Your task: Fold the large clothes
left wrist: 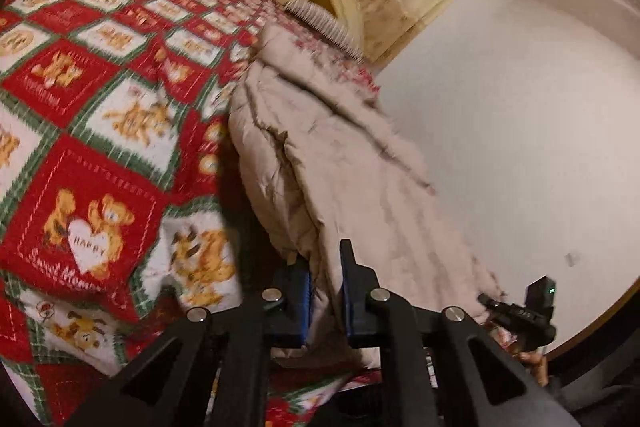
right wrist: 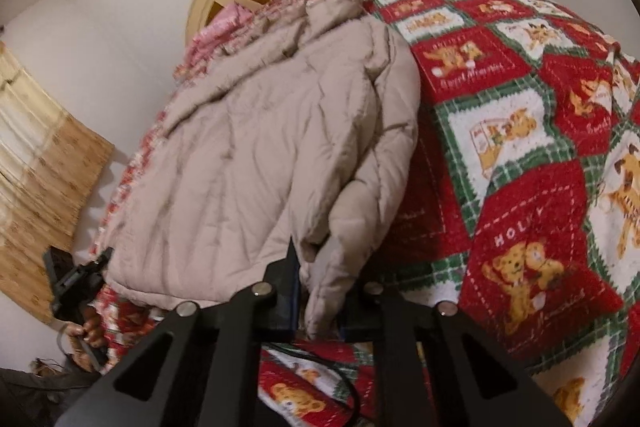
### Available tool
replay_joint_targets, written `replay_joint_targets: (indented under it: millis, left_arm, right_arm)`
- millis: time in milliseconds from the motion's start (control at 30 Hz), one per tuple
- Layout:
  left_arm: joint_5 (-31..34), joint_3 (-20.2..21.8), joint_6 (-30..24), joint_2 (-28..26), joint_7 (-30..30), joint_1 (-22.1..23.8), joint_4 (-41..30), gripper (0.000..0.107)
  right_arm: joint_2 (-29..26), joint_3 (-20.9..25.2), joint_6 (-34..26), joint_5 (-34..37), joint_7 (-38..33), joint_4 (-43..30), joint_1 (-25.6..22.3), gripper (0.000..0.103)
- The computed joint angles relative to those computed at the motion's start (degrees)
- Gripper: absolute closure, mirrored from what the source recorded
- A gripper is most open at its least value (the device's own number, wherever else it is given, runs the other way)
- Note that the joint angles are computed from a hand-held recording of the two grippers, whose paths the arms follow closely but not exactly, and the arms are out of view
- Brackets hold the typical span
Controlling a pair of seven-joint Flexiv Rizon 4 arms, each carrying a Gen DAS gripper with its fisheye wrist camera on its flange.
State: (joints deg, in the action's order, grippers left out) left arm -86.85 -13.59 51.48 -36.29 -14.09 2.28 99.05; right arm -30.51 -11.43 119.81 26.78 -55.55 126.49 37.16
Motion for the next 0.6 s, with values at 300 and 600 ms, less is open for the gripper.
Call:
replay_joint_targets:
  millis: [300, 600]
  left_arm:
    - [-3.0, 0.5, -7.9, 6.4, 3.6, 0.3, 2.1, 0.096]
    - [-6.6, 2.7, -15.4, 11.0, 3.4, -0.3, 2.9, 0.096]
  right_arm:
    - [7.8, -7.0, 0.8, 8.6, -9.2, 2.2, 11.0, 0.088]
    - [17.3, -6.8, 5.9, 22.0, -25.1, 2.7, 17.0, 0.089]
